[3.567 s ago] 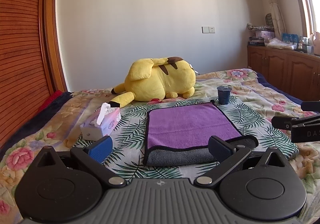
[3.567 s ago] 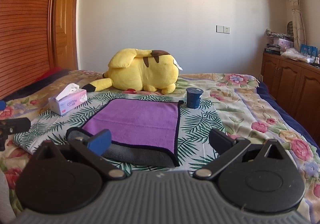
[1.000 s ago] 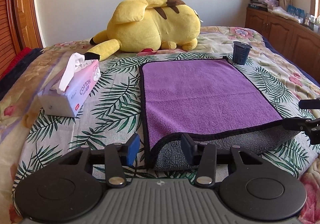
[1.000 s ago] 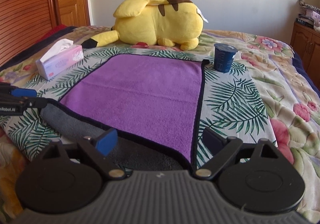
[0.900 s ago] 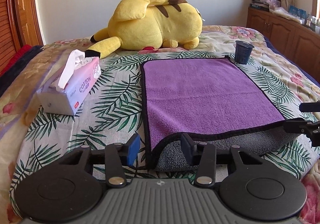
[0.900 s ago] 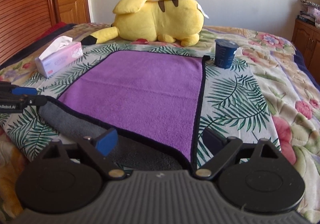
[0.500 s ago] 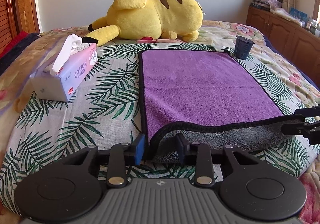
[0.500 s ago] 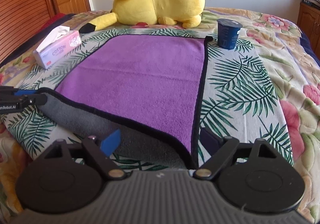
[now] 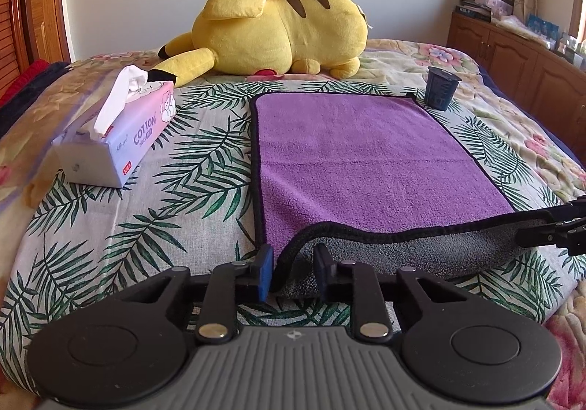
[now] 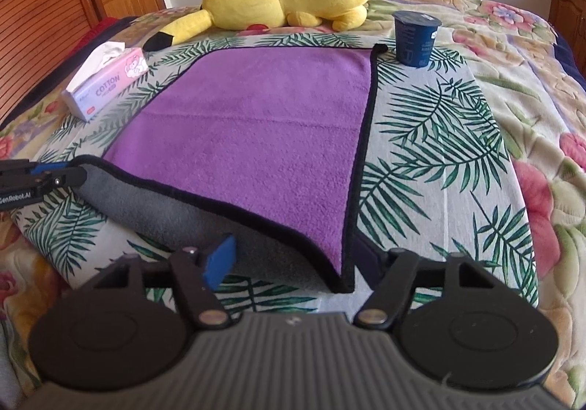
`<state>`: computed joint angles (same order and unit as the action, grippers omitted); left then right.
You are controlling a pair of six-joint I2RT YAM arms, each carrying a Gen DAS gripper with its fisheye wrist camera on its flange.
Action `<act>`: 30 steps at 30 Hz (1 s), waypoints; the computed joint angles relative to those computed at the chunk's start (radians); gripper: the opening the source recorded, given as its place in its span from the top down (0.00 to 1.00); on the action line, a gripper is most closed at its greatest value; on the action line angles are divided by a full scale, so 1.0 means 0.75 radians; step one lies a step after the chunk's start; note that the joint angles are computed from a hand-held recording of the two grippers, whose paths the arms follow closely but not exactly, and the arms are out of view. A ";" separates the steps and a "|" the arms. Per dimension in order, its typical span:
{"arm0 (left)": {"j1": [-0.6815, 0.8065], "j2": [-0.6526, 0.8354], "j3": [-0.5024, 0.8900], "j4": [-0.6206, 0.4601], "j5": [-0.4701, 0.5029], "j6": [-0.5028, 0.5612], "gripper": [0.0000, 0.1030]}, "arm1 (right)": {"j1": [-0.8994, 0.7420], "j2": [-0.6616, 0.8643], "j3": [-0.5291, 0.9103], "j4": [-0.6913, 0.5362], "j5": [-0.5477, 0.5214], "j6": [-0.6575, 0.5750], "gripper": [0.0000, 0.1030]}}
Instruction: Fold towel
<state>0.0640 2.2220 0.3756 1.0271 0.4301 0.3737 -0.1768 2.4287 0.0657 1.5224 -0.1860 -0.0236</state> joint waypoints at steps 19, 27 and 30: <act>-0.002 0.019 0.017 -0.023 -0.011 0.019 1.00 | -0.085 -0.130 0.002 -0.206 -0.092 -0.076 0.70; 0.012 0.009 0.026 -0.067 0.033 0.026 1.00 | -0.082 -0.106 -0.004 -0.158 -0.091 -0.085 0.82; 0.017 0.004 0.024 -0.074 0.048 0.025 1.00 | -0.073 -0.091 -0.011 -0.122 -0.083 -0.079 0.90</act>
<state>0.0765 2.2248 0.3932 0.9715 0.4659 0.3927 -0.2317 2.3603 0.0571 1.4309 -0.2485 -0.0829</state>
